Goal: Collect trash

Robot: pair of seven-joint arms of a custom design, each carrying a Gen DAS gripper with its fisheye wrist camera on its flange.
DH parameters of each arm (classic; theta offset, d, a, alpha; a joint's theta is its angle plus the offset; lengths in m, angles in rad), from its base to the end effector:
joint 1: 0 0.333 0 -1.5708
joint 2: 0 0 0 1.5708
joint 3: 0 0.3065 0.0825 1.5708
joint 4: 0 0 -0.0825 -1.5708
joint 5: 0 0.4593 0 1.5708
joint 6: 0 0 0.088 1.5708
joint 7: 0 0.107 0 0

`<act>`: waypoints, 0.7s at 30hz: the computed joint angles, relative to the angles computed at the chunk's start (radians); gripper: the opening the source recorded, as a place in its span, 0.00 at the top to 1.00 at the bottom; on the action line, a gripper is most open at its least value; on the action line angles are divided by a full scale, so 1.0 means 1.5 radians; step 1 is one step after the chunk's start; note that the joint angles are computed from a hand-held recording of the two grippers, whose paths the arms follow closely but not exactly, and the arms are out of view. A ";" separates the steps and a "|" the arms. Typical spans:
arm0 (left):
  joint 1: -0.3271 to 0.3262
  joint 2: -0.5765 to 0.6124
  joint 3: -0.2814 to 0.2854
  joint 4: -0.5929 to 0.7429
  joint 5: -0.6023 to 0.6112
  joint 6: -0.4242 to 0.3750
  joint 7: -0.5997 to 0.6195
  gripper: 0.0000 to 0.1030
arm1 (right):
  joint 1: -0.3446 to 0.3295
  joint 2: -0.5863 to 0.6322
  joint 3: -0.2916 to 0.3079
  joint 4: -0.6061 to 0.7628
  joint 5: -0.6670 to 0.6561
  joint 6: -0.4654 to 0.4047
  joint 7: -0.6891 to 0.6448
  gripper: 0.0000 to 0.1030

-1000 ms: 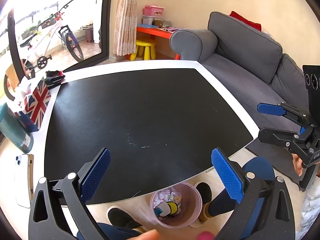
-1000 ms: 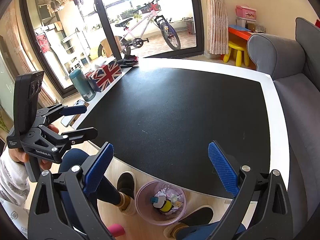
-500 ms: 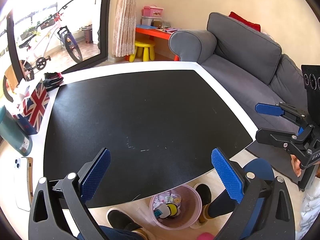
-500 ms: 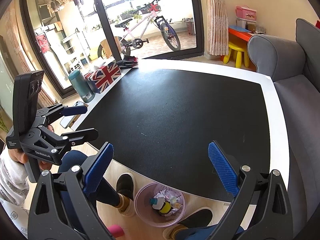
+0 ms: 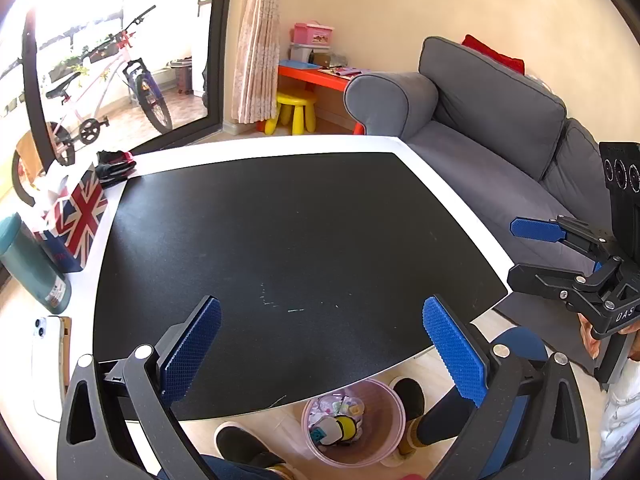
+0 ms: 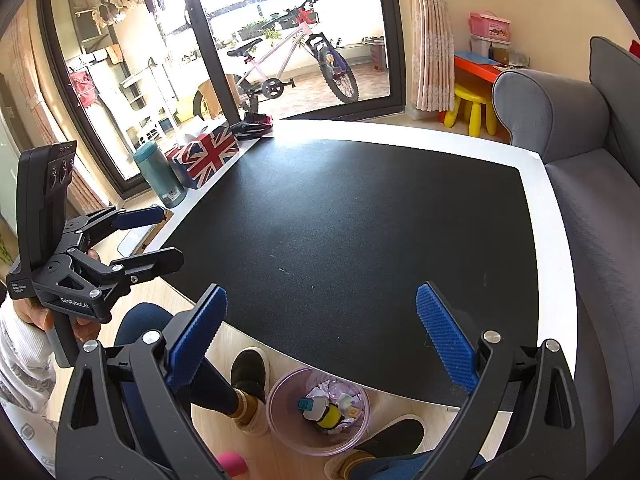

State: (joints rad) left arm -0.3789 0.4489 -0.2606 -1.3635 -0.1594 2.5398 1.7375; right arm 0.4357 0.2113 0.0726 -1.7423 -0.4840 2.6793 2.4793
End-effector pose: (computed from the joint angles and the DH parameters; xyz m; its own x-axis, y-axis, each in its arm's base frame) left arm 0.6735 -0.4458 0.5313 -0.6385 -0.7542 0.1532 -0.6215 0.3878 -0.6807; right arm 0.6388 0.3682 0.4960 0.0264 -0.9802 -0.1962 -0.7206 0.1174 -0.6834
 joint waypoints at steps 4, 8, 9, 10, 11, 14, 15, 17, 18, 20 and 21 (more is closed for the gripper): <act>-0.001 0.000 0.001 0.001 0.001 -0.001 0.000 0.06 | -0.001 0.001 0.000 0.001 0.001 0.000 -0.002 0.08; 0.000 0.000 0.000 0.000 0.000 -0.002 0.003 0.06 | 0.000 0.001 -0.001 0.001 0.000 0.001 -0.001 0.08; 0.000 0.000 0.000 0.000 0.000 -0.002 0.003 0.06 | -0.001 0.001 -0.001 0.002 0.001 0.001 -0.002 0.08; 0.000 0.000 0.000 0.000 0.000 -0.001 0.002 0.06 | -0.001 0.001 -0.001 0.002 0.001 0.001 -0.002 0.08; -0.001 0.000 0.001 0.000 0.001 -0.002 0.002 0.06 | 0.000 0.001 -0.001 0.000 0.000 0.001 -0.001 0.08; -0.001 0.000 0.000 0.000 0.000 -0.001 0.002 0.06 | -0.001 0.001 0.000 0.001 0.002 0.000 -0.002 0.08; -0.001 0.000 0.000 0.000 0.000 -0.001 0.002 0.06 | -0.001 0.000 0.000 0.000 0.003 0.001 -0.003 0.08; -0.001 0.000 0.000 -0.001 0.001 -0.001 0.003 0.06 | -0.003 0.000 0.000 0.000 0.006 0.000 -0.007 0.08; 0.000 -0.001 0.000 -0.001 0.000 -0.001 0.004 0.06 | -0.004 0.000 0.000 0.001 0.008 0.000 -0.008 0.08; 0.000 -0.001 0.000 -0.001 0.000 -0.001 0.004 0.06 | -0.002 -0.001 -0.001 0.000 0.004 0.001 -0.005 0.08; 0.000 -0.001 0.000 -0.001 -0.001 -0.001 0.005 0.06 | -0.003 0.000 0.000 0.001 0.006 0.001 -0.007 0.08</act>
State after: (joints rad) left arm -0.3789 0.4475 -0.2613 -1.3654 -0.1606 2.5379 1.7448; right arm 0.4311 0.2113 0.0719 -1.7412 -0.4755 2.6805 2.4681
